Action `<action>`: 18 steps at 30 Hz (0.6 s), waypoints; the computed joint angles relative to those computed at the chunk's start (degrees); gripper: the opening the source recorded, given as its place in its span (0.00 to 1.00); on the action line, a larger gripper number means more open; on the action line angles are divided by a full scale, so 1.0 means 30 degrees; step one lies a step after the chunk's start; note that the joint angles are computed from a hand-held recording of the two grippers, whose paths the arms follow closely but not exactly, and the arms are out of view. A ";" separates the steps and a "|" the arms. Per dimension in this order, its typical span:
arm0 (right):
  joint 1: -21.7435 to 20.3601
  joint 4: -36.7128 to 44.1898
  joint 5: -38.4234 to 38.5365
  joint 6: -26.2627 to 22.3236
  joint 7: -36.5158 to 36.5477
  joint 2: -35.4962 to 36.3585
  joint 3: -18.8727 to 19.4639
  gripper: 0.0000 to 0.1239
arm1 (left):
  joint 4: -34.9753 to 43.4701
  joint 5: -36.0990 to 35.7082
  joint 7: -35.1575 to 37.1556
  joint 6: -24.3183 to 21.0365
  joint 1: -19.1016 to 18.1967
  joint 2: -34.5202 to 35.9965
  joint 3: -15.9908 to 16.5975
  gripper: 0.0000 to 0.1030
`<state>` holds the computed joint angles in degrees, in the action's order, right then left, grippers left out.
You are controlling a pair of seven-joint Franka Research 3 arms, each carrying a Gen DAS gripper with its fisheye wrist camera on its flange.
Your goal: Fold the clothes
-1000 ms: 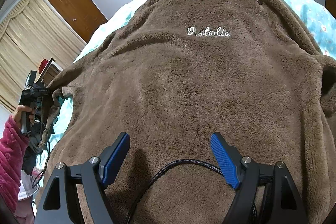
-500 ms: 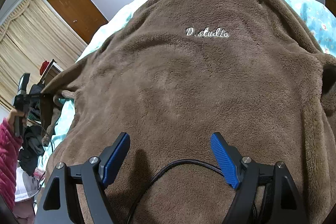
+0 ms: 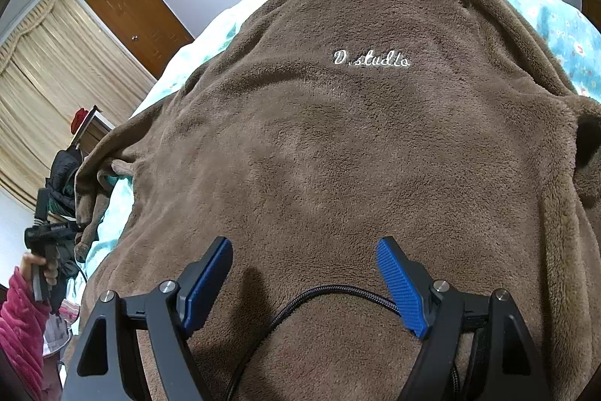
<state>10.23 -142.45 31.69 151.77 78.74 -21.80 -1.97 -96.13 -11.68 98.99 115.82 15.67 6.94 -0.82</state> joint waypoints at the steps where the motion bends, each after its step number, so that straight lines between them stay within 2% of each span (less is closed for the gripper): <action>1: -0.0012 -0.0010 -0.0035 -0.0001 -0.0004 -0.0008 0.0001 0.65 | 0.0274 0.0673 -0.0406 0.0201 -0.0102 0.0019 0.0037 0.22; 3: -0.0015 -0.0016 -0.0062 0.0002 -0.0012 -0.0003 -0.0007 0.65 | 0.0726 0.2984 -0.1345 0.1045 -0.0421 -0.0004 0.0126 0.18; 7: 0.0026 -0.0025 0.0041 0.0036 -0.0114 0.0016 -0.0067 0.65 | 0.2381 0.8733 -0.4137 0.2461 -0.1045 0.0603 0.0494 0.21; 13: 0.0064 -0.0029 0.0206 0.0088 -0.0236 0.0047 -0.0099 0.65 | 0.6792 1.0578 -0.6372 0.1152 -0.1082 0.3156 0.0674 0.39; 15: 0.0083 -0.0017 0.0260 0.0096 -0.0251 0.0069 -0.0098 0.65 | 0.7146 1.0730 -0.6456 0.0998 -0.1165 0.3499 0.0526 0.42; 18: 0.0110 0.0011 0.0358 0.0081 -0.0301 0.0101 -0.0123 0.65 | 0.7060 1.0845 -0.6490 0.0964 -0.1423 0.3686 0.0287 0.51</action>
<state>10.56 -142.42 32.77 152.01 77.84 -21.50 -2.34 -74.95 20.86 79.52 118.71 11.40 18.00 0.05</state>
